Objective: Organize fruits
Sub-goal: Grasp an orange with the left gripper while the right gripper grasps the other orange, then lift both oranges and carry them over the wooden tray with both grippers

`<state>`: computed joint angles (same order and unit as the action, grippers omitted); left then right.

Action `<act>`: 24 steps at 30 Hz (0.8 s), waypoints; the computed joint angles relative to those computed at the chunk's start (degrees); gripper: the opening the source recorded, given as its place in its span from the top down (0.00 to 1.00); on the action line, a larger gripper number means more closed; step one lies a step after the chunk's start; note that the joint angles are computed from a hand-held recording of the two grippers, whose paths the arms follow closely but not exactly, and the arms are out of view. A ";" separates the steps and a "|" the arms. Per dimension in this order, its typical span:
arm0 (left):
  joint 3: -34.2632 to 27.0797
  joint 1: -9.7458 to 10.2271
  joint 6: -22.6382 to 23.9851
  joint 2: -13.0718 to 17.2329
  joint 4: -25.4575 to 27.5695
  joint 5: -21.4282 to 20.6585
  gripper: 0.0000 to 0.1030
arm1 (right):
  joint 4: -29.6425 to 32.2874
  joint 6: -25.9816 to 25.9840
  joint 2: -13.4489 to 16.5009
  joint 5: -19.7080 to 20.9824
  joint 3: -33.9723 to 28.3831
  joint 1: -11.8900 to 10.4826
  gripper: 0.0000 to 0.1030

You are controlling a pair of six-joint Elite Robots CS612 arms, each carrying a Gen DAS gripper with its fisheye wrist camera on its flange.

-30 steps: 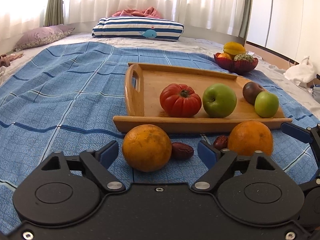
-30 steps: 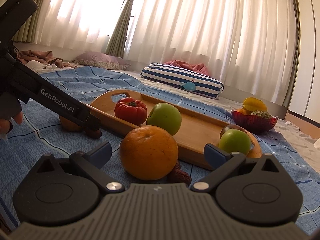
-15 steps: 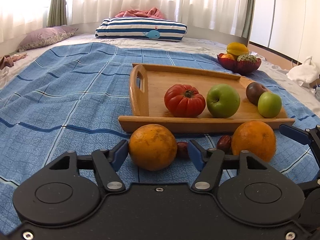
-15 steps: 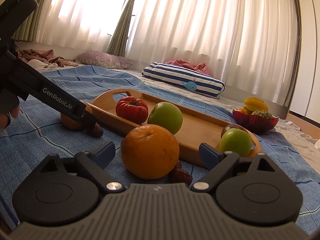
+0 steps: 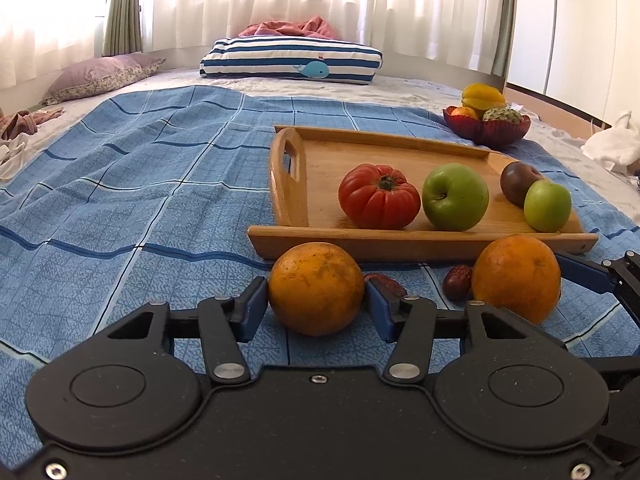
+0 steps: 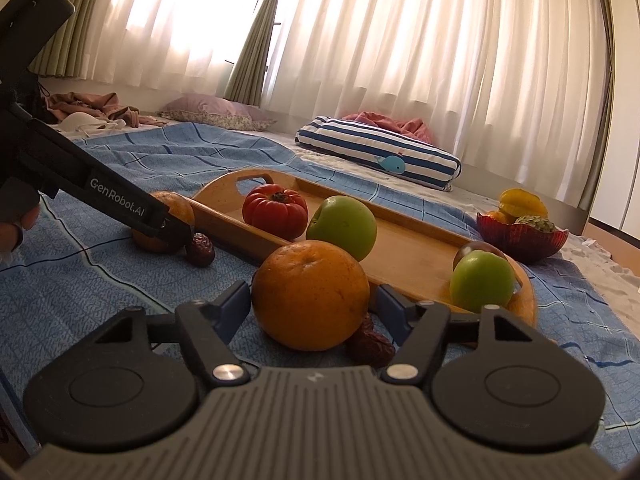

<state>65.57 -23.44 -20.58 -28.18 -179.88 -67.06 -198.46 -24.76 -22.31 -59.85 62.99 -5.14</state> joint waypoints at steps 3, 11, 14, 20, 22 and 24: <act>0.09 -0.13 -0.01 -0.08 0.02 0.40 0.51 | 0.39 -0.53 0.02 0.28 -0.18 -0.04 0.25; 0.40 0.00 -1.95 -0.49 0.25 0.02 0.51 | 3.61 -0.72 -0.32 0.81 -0.60 -0.12 0.29; 0.55 0.06 -2.14 -0.67 0.45 -0.26 0.51 | 6.42 -1.94 -0.61 0.16 -0.98 0.06 0.31; 1.27 -0.11 -2.18 -1.16 -0.42 0.62 0.51 | 6.38 -2.24 -0.73 -0.78 -0.84 0.21 0.34; 1.50 -0.20 -1.97 -1.38 -0.60 0.93 0.51 | 6.56 -0.94 -0.73 0.06 -1.01 -0.02 0.35; 1.58 -0.29 -1.48 -1.55 -0.75 1.33 0.51 | 7.35 0.43 -0.80 1.12 -1.21 -0.31 0.35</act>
<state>67.15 -23.73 -22.06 -29.73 -180.63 -65.73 -191.11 -24.34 -23.11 -58.74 61.78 -5.45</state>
